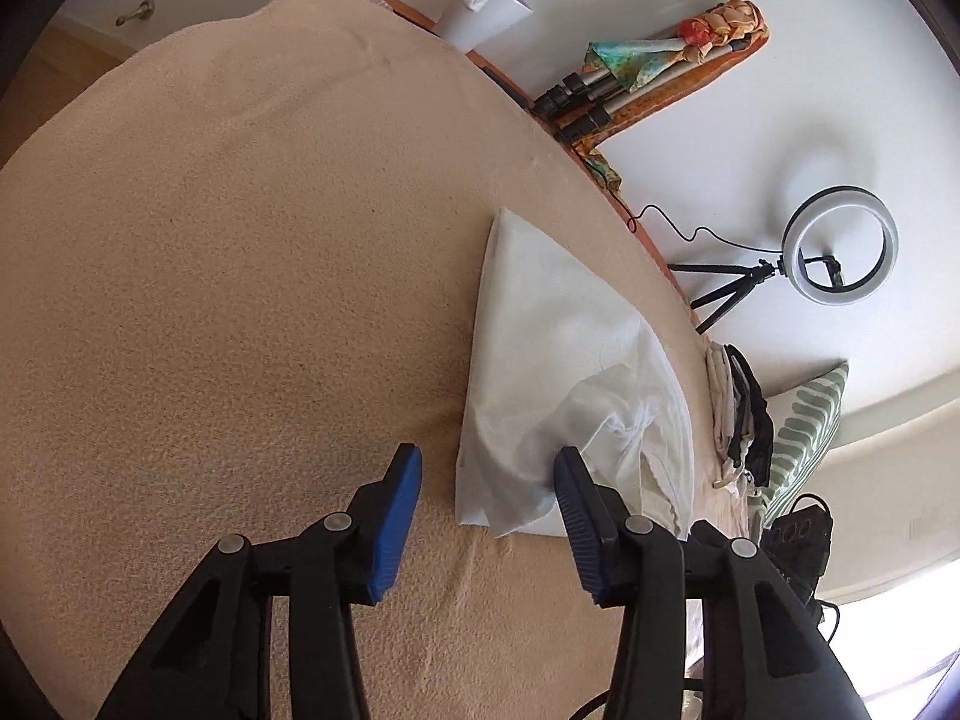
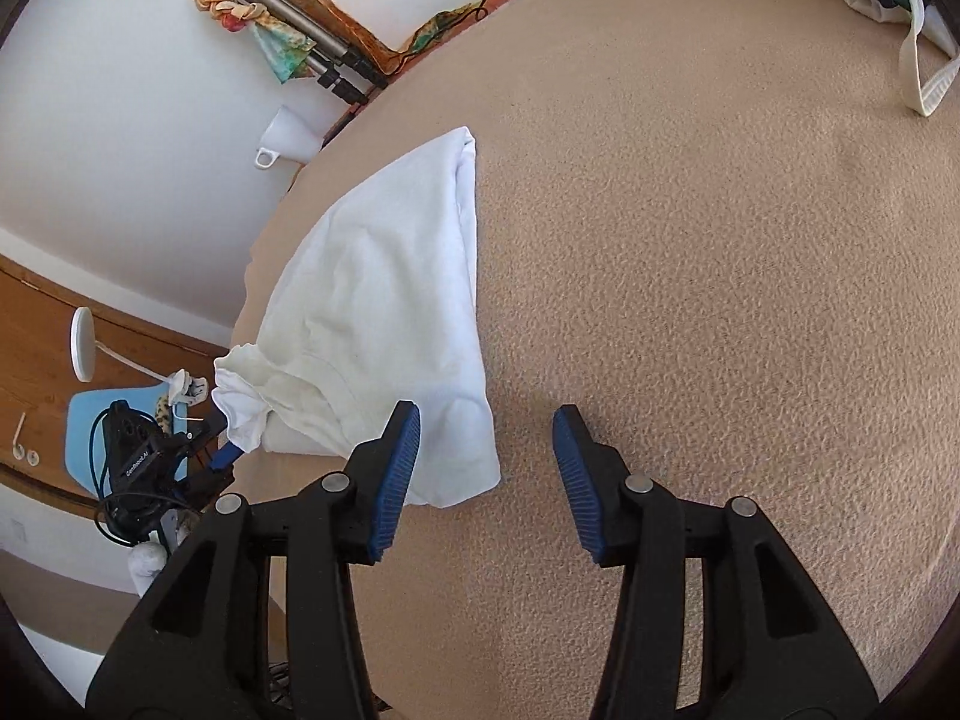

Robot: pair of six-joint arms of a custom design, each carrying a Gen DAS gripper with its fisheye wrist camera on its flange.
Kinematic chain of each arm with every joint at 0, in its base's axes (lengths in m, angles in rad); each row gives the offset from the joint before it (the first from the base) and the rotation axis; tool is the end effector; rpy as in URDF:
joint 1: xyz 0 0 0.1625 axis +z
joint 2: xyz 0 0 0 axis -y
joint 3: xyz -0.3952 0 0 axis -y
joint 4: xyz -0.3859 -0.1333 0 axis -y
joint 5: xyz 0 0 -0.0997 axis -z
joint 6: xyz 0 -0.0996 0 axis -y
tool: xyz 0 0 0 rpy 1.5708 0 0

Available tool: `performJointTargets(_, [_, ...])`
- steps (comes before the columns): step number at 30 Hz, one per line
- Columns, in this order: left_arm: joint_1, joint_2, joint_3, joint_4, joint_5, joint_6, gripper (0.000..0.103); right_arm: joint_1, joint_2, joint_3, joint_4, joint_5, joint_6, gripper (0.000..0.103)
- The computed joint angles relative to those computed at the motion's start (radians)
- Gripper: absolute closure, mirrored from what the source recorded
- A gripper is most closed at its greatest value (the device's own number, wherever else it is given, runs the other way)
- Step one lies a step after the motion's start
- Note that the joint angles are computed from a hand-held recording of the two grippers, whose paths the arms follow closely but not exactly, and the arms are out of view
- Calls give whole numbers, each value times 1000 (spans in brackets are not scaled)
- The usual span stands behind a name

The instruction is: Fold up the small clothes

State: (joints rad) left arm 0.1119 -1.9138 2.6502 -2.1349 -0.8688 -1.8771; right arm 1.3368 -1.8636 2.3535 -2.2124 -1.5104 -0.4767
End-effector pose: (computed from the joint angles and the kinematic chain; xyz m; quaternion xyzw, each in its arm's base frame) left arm -0.2146 -0.2230 0.1835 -0.1653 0.9213 -0.3488 0.0472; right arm 0.0567 -0.3631 0.2761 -0.1229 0.9891 -0.0815 0.0019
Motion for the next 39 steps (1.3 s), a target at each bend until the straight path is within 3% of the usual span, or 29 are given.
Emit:
performJointTargets(1, [-2,14,-3,-12,-5,24,73,-1,5,-5,15,7,-1,54])
performJointTargets(2, [-4,23,-6,-15,-9,40,76,-1,9,-7,24,13,-3,56])
performJointTargets(4, [-24,21,-16,37,-10,29,76,-1,16,-15,55,26,-18,84])
performJointTargets(7, [-64,-59,-2,120,6,-29,74,33,11,-2,10,-19,-25,89])
performJointTargets(10, [-96,-154,0,269,50,-189,68,44,-1,-5,10,-12,-33,90])
performJointTargets(12, [-71,-154,-1,263,56,-207,68,49,-7,-5,13,-6,-34,90])
performJointTargets(15, [9,-47,-7,79,26,-62,65,66,1,4,-11,-27,-34,90])
performJointTargets(18, [65,80,-59,24,-38,89,65,81,7,13,-28,-54,-39,90])
performJointTargets(19, [68,107,-75,41,-57,119,71,85,9,15,-32,-60,-39,90])
performJointTargets(22, [30,149,-129,225,-86,121,72,83,-2,13,-33,-65,-46,90])
performJointTargets(26, [-39,-4,-63,290,-83,-17,70,58,-17,-5,-1,-42,-32,88])
performJointTargets(28, [-63,-69,-40,310,-66,-85,63,32,-16,-20,40,-6,-15,72])
performJointTargets(31, [-70,-132,13,233,-51,-136,51,22,-7,-23,54,-1,-7,68])
performJointTargets(33, [-60,-138,50,132,-47,-131,52,12,6,-24,77,11,2,68])
performJointTargets(34, [-55,-114,51,101,-37,-125,56,7,12,-24,89,17,6,68])
performJointTargets(35, [-50,-99,55,65,-39,-103,77,2,16,-22,95,26,6,68])
performJointTargets(36, [-32,-81,63,-2,-53,-63,87,-1,18,-20,100,35,3,68])
performJointTargets(38, [-27,-44,55,-23,-54,-58,97,-14,15,-24,129,65,-8,77])
performJointTargets(39, [-29,-29,41,1,-53,-60,98,-18,15,-29,144,80,-7,87])
